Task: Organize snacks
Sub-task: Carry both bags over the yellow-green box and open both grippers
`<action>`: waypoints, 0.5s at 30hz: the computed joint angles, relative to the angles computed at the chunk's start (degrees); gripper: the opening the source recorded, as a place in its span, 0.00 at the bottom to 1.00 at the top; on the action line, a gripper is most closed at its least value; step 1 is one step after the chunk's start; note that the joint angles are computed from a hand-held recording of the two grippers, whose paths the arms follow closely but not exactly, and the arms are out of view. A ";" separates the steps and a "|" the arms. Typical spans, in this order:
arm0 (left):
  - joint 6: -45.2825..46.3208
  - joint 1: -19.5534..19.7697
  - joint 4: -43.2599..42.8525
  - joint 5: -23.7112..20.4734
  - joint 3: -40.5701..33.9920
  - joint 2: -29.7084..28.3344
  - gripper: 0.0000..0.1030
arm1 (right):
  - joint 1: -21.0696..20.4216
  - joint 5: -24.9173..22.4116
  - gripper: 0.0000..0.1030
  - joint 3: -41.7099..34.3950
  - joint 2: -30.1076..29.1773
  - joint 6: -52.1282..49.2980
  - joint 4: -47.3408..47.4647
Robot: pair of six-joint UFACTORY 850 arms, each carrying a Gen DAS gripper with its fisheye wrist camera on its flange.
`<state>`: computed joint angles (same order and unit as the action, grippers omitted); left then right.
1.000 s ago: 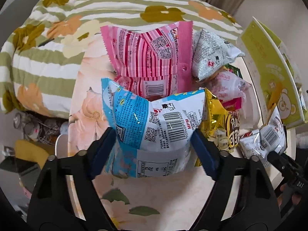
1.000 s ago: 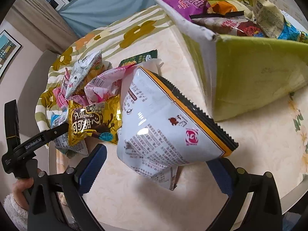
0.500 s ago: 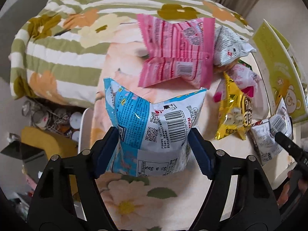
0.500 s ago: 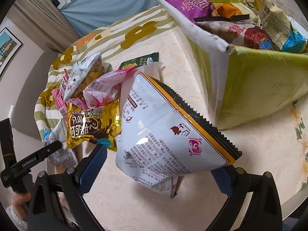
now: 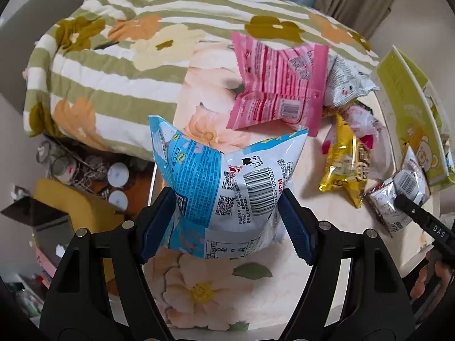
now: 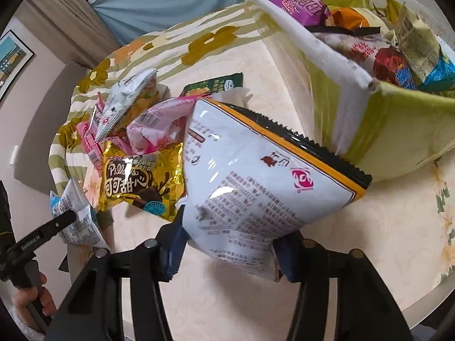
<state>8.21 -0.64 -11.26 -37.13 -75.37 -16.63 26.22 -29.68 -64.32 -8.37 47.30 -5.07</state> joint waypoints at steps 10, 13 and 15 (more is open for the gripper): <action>4.57 0.26 -4.67 -0.25 -1.15 3.45 0.69 | 1.99 -0.34 0.42 0.45 3.95 6.35 -6.49; 6.44 0.09 -6.07 0.06 -1.88 4.50 0.69 | 2.88 -0.40 0.42 0.56 5.55 8.56 -8.75; 7.88 -0.04 -7.43 0.13 -2.39 5.12 0.69 | 3.39 -0.47 0.42 0.72 6.55 9.61 -9.73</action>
<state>16.09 -0.68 -18.69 -37.00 -77.76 -11.51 29.61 -30.15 -63.60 -1.82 56.90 -14.80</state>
